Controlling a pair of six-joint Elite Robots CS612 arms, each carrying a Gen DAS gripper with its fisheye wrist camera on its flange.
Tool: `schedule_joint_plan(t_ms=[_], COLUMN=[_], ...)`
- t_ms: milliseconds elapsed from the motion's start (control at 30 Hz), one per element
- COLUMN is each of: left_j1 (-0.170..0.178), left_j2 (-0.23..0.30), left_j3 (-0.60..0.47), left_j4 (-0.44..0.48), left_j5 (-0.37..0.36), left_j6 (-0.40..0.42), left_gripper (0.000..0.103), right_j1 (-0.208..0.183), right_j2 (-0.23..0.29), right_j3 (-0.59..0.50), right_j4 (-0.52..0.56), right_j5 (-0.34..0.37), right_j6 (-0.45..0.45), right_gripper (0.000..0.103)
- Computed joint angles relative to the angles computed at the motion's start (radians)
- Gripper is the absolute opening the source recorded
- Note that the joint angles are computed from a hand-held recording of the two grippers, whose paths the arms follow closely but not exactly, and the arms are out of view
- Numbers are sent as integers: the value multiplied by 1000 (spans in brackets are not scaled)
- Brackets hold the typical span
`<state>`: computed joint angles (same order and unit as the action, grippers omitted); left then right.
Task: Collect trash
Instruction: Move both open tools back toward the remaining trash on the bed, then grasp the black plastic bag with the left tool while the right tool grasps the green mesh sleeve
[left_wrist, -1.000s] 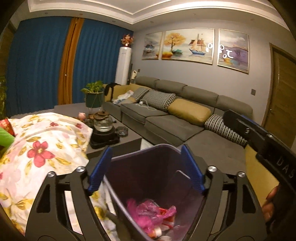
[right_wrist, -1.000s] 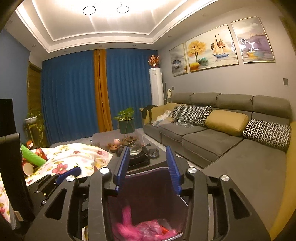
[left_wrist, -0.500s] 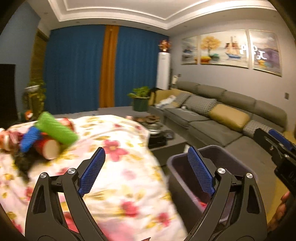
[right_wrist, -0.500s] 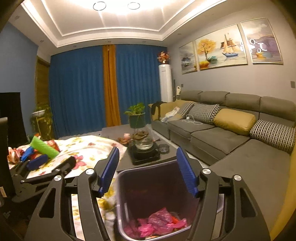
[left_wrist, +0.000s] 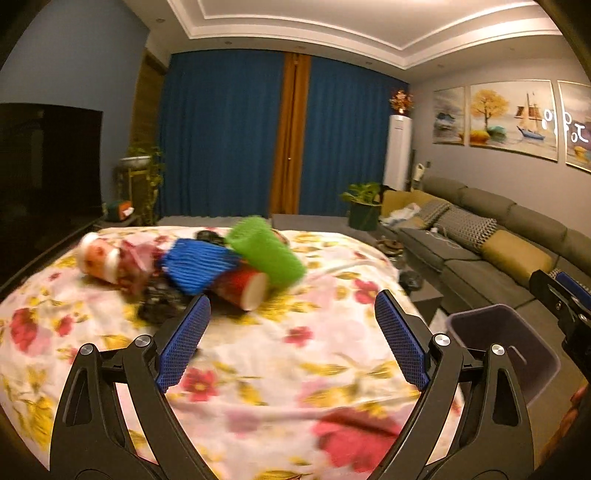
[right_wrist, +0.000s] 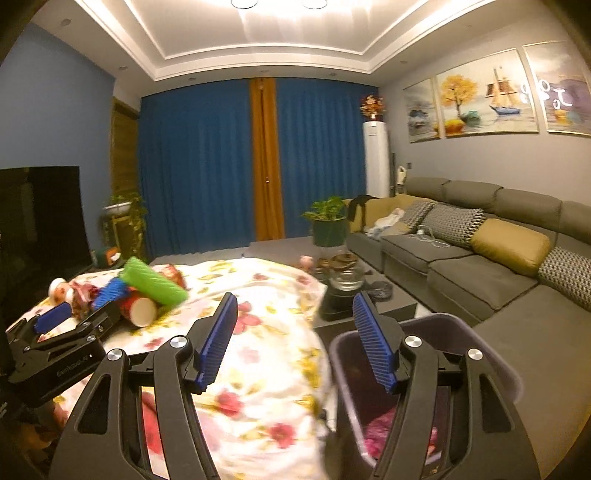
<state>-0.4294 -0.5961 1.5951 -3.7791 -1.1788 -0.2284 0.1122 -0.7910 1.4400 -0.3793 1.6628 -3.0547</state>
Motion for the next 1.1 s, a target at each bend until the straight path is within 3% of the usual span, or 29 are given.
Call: schedule_joint_plan(t_ms=[233,533,1100], left_j1=[41,92,151], left_j2=[-9,-6,23], left_j3=[28,33,-23], left_j4=[-14,-18,33], left_j5=[43,80,63], left_j6=[-13,-32,-65], left_gripper=[89,89,89], right_j1=[38,79,119], right_j2=[34,125,368], right_j3=[-80,-258,-737], right_j4=[55,172,456], right_j5=[-24,-77,-119], right_j6=[-23,-55,-76], right_gripper=[64,64,64])
